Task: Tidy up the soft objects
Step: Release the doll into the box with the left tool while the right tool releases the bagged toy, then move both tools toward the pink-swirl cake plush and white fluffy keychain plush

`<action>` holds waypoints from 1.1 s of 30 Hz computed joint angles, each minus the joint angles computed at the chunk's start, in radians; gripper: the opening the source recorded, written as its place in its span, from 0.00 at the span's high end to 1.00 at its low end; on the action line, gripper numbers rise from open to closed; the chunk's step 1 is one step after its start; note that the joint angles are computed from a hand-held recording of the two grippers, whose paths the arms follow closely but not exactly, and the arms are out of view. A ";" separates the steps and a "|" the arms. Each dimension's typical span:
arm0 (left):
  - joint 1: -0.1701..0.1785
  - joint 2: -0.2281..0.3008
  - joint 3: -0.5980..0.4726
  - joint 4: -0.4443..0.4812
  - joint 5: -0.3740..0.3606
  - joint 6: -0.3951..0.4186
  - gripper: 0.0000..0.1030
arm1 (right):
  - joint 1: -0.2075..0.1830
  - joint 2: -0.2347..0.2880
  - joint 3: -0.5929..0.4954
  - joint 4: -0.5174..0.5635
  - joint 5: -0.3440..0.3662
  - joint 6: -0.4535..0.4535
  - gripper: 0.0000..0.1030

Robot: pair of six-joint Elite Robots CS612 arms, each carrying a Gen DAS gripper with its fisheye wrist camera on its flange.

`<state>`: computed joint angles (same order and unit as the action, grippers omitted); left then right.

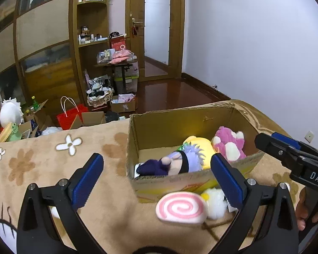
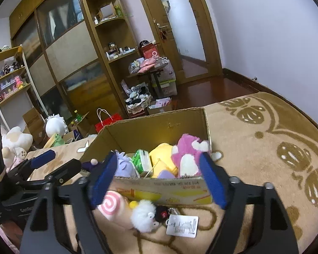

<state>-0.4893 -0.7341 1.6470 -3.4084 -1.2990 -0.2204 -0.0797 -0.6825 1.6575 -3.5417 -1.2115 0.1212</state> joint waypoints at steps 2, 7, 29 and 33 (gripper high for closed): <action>-0.003 -0.011 0.017 -0.002 0.007 0.003 0.03 | -0.001 -0.008 0.013 -0.012 0.001 0.003 0.04; -0.011 -0.039 0.064 -0.023 0.019 0.005 0.02 | 0.001 -0.029 0.045 -0.039 -0.010 -0.003 0.00; -0.018 -0.062 0.092 0.083 0.004 -0.024 0.02 | 0.006 -0.059 0.089 0.013 -0.032 -0.012 0.00; -0.014 -0.048 0.076 0.105 -0.012 -0.027 0.02 | 0.008 -0.051 0.074 0.046 -0.034 -0.003 0.00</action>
<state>-0.5035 -0.7825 1.7226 -3.3033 -1.3110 -0.2473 -0.0717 -0.7331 1.7319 -3.4961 -1.2453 0.1183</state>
